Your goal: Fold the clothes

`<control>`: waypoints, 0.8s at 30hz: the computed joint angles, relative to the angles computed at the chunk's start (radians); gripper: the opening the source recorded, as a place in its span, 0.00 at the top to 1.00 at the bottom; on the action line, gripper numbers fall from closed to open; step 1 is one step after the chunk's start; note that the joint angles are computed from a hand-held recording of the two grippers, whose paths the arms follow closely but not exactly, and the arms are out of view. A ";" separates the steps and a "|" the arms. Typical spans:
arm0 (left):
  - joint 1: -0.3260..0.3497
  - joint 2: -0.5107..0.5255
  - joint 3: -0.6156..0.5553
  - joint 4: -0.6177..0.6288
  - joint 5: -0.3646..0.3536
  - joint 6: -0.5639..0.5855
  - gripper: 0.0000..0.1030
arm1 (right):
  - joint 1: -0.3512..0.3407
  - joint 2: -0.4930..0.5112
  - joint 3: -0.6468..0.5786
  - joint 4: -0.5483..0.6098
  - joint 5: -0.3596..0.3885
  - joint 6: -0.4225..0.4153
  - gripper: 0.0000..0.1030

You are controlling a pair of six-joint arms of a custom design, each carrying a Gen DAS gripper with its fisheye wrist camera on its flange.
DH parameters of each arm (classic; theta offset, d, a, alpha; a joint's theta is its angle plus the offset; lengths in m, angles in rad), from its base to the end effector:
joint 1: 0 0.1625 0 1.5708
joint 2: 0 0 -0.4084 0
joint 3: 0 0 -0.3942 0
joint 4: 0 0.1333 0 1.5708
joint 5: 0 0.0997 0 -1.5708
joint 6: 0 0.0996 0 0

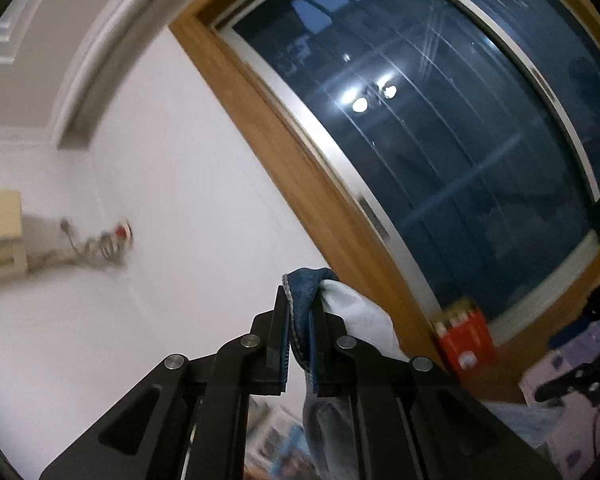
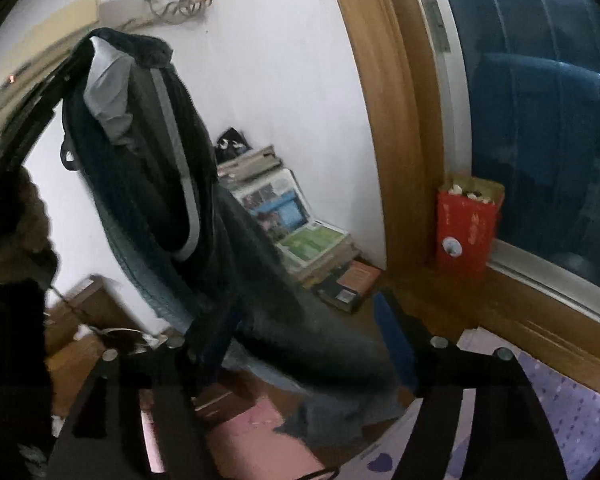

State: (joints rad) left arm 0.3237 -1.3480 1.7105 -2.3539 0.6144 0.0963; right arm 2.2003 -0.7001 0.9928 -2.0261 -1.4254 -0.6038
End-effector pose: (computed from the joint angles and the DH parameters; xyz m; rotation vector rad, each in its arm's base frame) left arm -0.4308 -0.3710 0.5141 0.3035 1.0514 -1.2435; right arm 0.5928 -0.5630 0.2308 -1.7406 2.4249 -0.2404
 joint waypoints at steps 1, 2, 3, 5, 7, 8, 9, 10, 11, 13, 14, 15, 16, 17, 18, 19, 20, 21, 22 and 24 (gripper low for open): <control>-0.007 0.005 0.022 -0.082 -0.007 0.026 0.93 | -0.010 -0.007 0.051 -0.024 -0.014 0.019 0.28; -0.015 0.013 0.040 -0.169 -0.011 0.056 0.93 | -0.019 -0.010 0.098 -0.047 -0.028 0.037 0.28; -0.023 0.023 0.056 -0.255 -0.013 0.087 0.93 | -0.032 -0.012 0.138 -0.059 -0.039 0.059 0.28; -0.034 0.051 0.076 -0.385 0.031 0.132 0.93 | -0.074 -0.009 0.185 -0.004 -0.046 0.124 0.28; -0.038 0.087 0.064 -0.483 0.090 0.157 0.93 | -0.122 0.014 0.189 0.118 -0.039 0.149 0.28; -0.039 0.099 0.059 -0.519 0.114 0.163 0.93 | -0.145 0.023 0.184 0.181 -0.024 0.142 0.28; -0.037 0.116 0.046 -0.541 0.146 0.162 0.93 | -0.168 0.036 0.178 0.237 -0.005 0.134 0.28; -0.034 0.136 0.029 -0.557 0.180 0.159 0.93 | -0.191 0.053 0.164 0.303 0.013 0.126 0.28; -0.030 0.159 0.006 -0.568 0.218 0.151 0.93 | -0.212 0.083 0.128 0.392 0.035 0.126 0.28; -0.026 0.204 -0.048 -0.577 0.272 0.123 0.93 | -0.252 0.161 0.039 0.575 0.100 0.164 0.28; -0.024 0.227 -0.077 -0.580 0.299 0.100 0.93 | -0.272 0.195 0.004 0.661 0.139 0.186 0.28; -0.019 0.246 -0.104 -0.571 0.323 0.075 0.93 | -0.292 0.231 -0.032 0.746 0.180 0.211 0.28; -0.013 0.263 -0.130 -0.558 0.345 0.049 0.93 | -0.310 0.269 -0.064 0.831 0.224 0.246 0.28; -0.007 0.282 -0.153 -0.550 0.364 0.029 0.93 | -0.329 0.309 -0.096 0.914 0.270 0.279 0.28; -0.002 0.301 -0.175 -0.543 0.381 0.012 0.93 | -0.346 0.341 -0.117 0.977 0.313 0.309 0.28; 0.004 0.321 -0.197 -0.537 0.399 -0.006 0.93 | -0.353 0.352 -0.122 0.998 0.338 0.325 0.27; 0.011 0.344 -0.222 -0.535 0.414 -0.017 0.93 | -0.358 0.360 -0.123 1.009 0.365 0.327 0.27; 0.016 0.372 -0.250 -0.535 0.430 -0.021 0.93 | -0.362 0.368 -0.126 1.022 0.393 0.329 0.26; 0.019 0.397 -0.271 -0.539 0.443 -0.021 0.93 | -0.365 0.379 -0.134 1.037 0.424 0.331 0.24; 0.021 0.444 -0.308 -0.550 0.466 -0.022 0.93 | -0.365 0.394 -0.145 1.047 0.461 0.349 0.24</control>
State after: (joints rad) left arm 0.3452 -0.9039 1.4024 -2.9037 1.0808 0.0746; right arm 1.8355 -0.3060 0.8476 -0.9791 -0.9646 -0.2543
